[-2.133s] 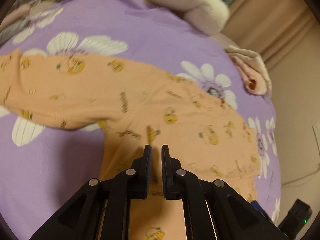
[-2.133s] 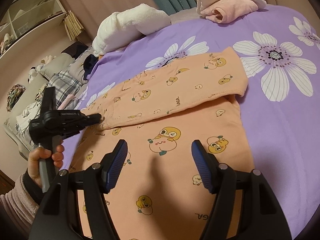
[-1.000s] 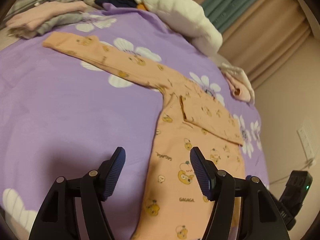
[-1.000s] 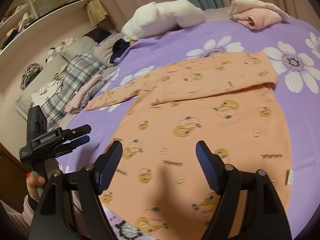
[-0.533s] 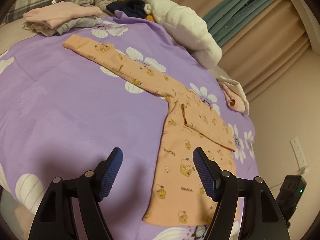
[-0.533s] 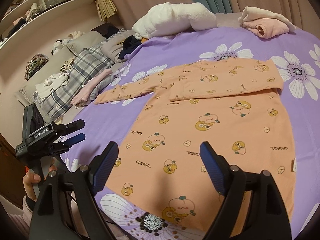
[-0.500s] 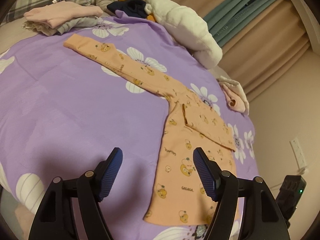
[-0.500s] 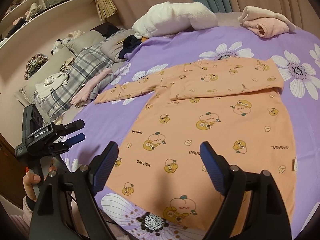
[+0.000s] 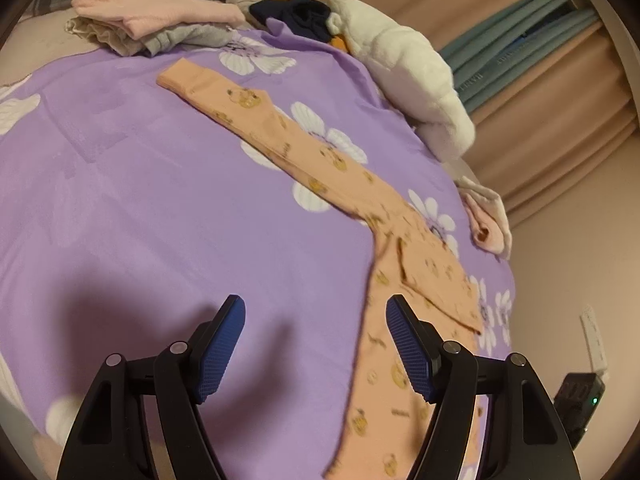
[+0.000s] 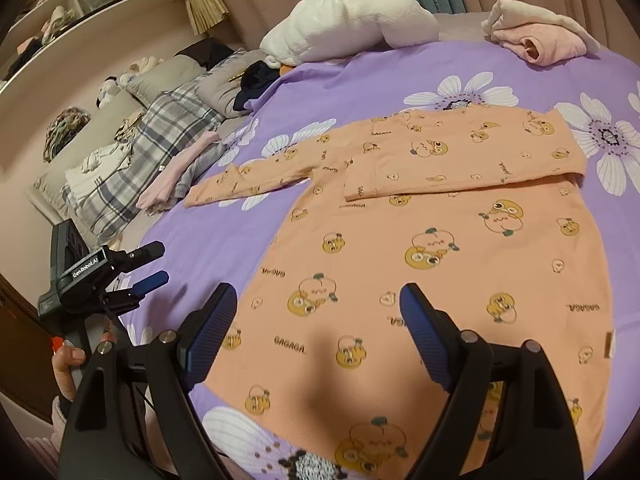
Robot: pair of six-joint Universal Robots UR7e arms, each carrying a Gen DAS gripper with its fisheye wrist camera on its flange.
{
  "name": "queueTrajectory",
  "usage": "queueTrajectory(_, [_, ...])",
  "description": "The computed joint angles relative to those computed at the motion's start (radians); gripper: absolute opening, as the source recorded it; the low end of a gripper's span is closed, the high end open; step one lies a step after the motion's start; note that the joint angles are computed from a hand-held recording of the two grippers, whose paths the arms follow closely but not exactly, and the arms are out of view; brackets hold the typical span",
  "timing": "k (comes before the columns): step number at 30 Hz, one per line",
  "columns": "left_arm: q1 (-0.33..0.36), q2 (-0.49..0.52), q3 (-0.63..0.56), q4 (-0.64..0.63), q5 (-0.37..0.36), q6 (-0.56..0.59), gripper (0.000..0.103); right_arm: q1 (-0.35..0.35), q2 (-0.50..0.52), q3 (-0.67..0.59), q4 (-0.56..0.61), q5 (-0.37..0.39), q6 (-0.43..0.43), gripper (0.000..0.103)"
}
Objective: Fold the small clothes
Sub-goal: 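Move the left gripper along the other sleeve toward its cuff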
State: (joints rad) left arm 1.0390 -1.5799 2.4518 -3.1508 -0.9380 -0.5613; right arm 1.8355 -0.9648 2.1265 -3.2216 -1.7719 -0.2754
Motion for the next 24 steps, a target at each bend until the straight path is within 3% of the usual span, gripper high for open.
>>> queueTrajectory(4, [0.058, 0.017, -0.036, -0.04, -0.036, 0.024, 0.072, 0.001, 0.032, -0.038, 0.013, -0.005, 0.016, 0.084])
queueTrajectory(10, [0.178, 0.071, -0.141, -0.058, -0.159, 0.057, 0.072, -0.002, 0.076, -0.077, 0.047, -0.006, 0.031, 0.084])
queueTrajectory(16, [0.255, 0.133, -0.224, -0.062, -0.212, 0.048, 0.072, -0.008, 0.107, -0.111, 0.073, -0.023, 0.039, 0.084])
queueTrajectory(24, [0.306, 0.2, -0.292, -0.044, -0.223, 0.041, 0.071, -0.028, 0.142, -0.158, 0.102, -0.02, 0.061, 0.084])
